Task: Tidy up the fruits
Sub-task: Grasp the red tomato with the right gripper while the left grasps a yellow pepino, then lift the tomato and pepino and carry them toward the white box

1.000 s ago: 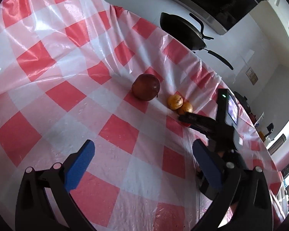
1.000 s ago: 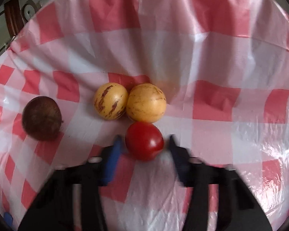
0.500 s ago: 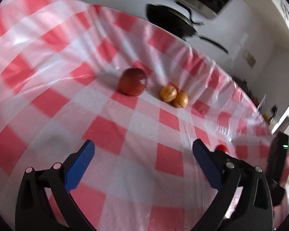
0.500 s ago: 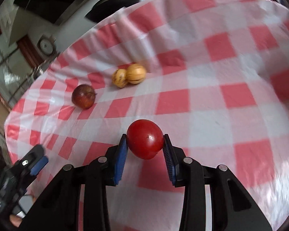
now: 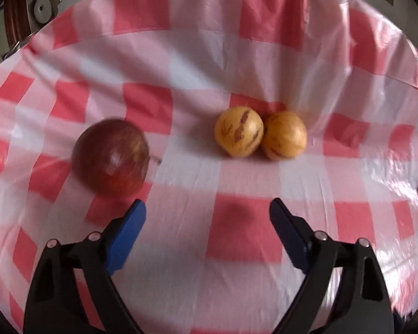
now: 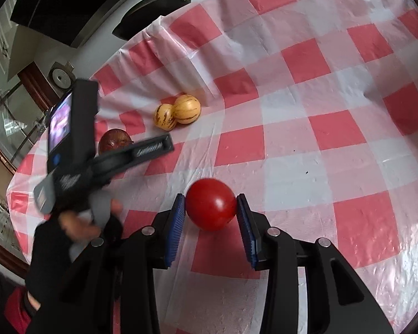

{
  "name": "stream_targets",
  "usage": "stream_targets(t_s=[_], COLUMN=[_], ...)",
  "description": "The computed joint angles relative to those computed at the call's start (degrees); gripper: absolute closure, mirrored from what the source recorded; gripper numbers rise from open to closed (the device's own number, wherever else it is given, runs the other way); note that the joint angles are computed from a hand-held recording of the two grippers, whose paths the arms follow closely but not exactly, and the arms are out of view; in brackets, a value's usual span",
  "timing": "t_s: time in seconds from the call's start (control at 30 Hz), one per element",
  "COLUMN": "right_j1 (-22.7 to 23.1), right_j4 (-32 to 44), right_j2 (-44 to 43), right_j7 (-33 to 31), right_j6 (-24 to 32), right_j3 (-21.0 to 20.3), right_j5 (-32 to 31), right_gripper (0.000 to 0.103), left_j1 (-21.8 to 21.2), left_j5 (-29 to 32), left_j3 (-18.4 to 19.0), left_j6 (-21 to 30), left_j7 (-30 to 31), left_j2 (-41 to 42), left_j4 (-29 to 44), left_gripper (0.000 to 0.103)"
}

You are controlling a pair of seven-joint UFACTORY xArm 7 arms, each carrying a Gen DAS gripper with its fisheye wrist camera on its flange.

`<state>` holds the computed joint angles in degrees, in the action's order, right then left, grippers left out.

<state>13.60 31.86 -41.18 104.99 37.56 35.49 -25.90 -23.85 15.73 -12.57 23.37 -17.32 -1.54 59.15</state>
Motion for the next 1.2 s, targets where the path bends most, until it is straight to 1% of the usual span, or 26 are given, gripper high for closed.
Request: stream_targets(t_s=[0.07,0.17,0.23,0.3,0.4,0.47,0.5,0.53,0.57,0.6,0.63,0.67,0.7,0.73,0.77,0.8,0.83,0.87,0.9,0.93,1.0,1.07,1.13,1.2], right_j1=[-0.2,-0.2,-0.2,-0.2,-0.2,-0.2,-0.2,-0.2,-0.2,-0.2,-0.2,-0.1,0.0,0.2,0.3,0.5,0.6,0.7,0.7,0.8,1.0,1.2,1.2,1.3], right_j4=[-0.6,-0.5,-0.7,-0.7,-0.6,-0.6,-0.5,-0.6,-0.9,-1.0,-1.2,-1.5,-1.6,-1.6,-1.5,-1.3,-1.1,-1.1,-0.7,-0.4,0.1,0.5,0.8,1.7], right_j2=[-0.8,-0.7,-0.7,-0.7,-0.7,-0.7,-0.7,-0.8,-1.1,-1.4,-1.5,-1.7,-1.8,-1.6,-1.4,-0.9,-0.4,0.0,0.6,0.9,1.7,2.3,2.7,3.6], right_j7=[0.9,0.6,0.5,0.6,0.6,0.6,0.7,0.9,1.1,1.4,1.4,1.5,1.5,1.2,1.0,0.3,-0.3,-0.6,-1.0,-1.2,-1.8,-1.8,-1.6,-1.9], right_j6=[-0.4,-0.6,-1.0,-1.1,-0.9,-0.7,-0.6,-0.7,-0.9,-0.9,-1.0,-1.4,-1.6,-1.7,-1.7,-1.7,-1.8,-1.8,-1.5,-1.1,-0.6,0.3,1.1,2.2], right_j3=[0.2,0.2,0.1,0.1,0.2,0.1,0.1,0.2,0.1,0.2,0.2,0.0,-0.1,-0.2,-0.3,-0.6,-0.9,-1.0,-1.1,-1.1,-1.3,-1.5,-1.6,-1.7], right_j5=[-0.2,-0.2,-0.1,0.0,0.2,0.4,0.5,0.5,0.4,0.5,0.5,0.7,0.8,1.1,1.3,1.4,1.6,1.7,1.8,1.9,2.0,2.3,2.3,2.0], right_gripper=[0.064,0.064,0.064,0.064,0.064,0.064,0.064,0.063,0.063,0.063,0.063,0.063,0.063,0.063,0.062,0.062,0.062,0.062,0.062,0.062,0.062,0.062,0.062,0.061], left_j1=[0.0,-1.2,-1.8,-2.0,0.0,0.1,0.3,-0.1,-1.6,-0.9,2.0,2.5,0.7,-1.0,-0.3,-1.6,-2.9,-4.7,-4.5,-4.5,-4.5,-4.9,-5.6,-6.0], left_j5=[3.6,6.8,5.5,2.9,-8.5,-11.3,-12.6,-12.1,-11.5,-13.4,-17.7,-19.6,-21.2,-25.3,-30.9,-35.9,-40.0,-44.4,-46.3,-48.0,-49.4,-51.0,-52.1,-53.1], left_j3=[-0.1,0.5,0.8,1.1,-0.2,-0.1,-0.3,-0.2,1.4,0.6,-2.2,-2.6,-0.6,1.3,0.9,2.7,4.5,7.8,8.7,10.5,11.8,14.4,16.2,18.5], left_j6=[0.7,1.1,1.3,1.7,3.9,2.8,2.2,1.5,1.0,0.1,-1.8,-3.2,-4.6,-6.2,-6.9,-6.7,-6.1,-3.8,-2.2,0.4,3.5,4.5,4.7,8.3], left_j7=[-1.7,-1.2,1.0,3.1,11.6,14.5,16.6,18.1,18.9,20.3,23.5,24.9,26.5,30.4,34.9,38.6,41.3,43.7,44.7,44.9,44.1,44.7,44.3,43.3], left_j2=[2.6,6.5,8.6,10.1,13.1,12.9,12.4,11.5,10.2,8.9,6.6,4.6,2.1,-1.6,-5.0,-8.0,-10.3,-14.7,-17.0,-20.8,-29.1,-37.1,-40.9,-44.8], left_j4=[2.9,7.4,9.7,11.5,14.9,14.6,13.9,12.8,11.2,9.5,6.5,4.1,1.2,-2.9,-6.3,-9.1,-11.2,-14.7,-16.3,-18.8,-24.1,-29.3,-32.1,-34.4], left_gripper=[0.016,0.020,0.021,0.021,0.022,0.031,0.058,0.063,0.063,0.063,0.063,0.063,0.063,0.063,0.063,0.063,0.063,0.063,0.063,0.063,0.063,0.063,0.063,0.063])
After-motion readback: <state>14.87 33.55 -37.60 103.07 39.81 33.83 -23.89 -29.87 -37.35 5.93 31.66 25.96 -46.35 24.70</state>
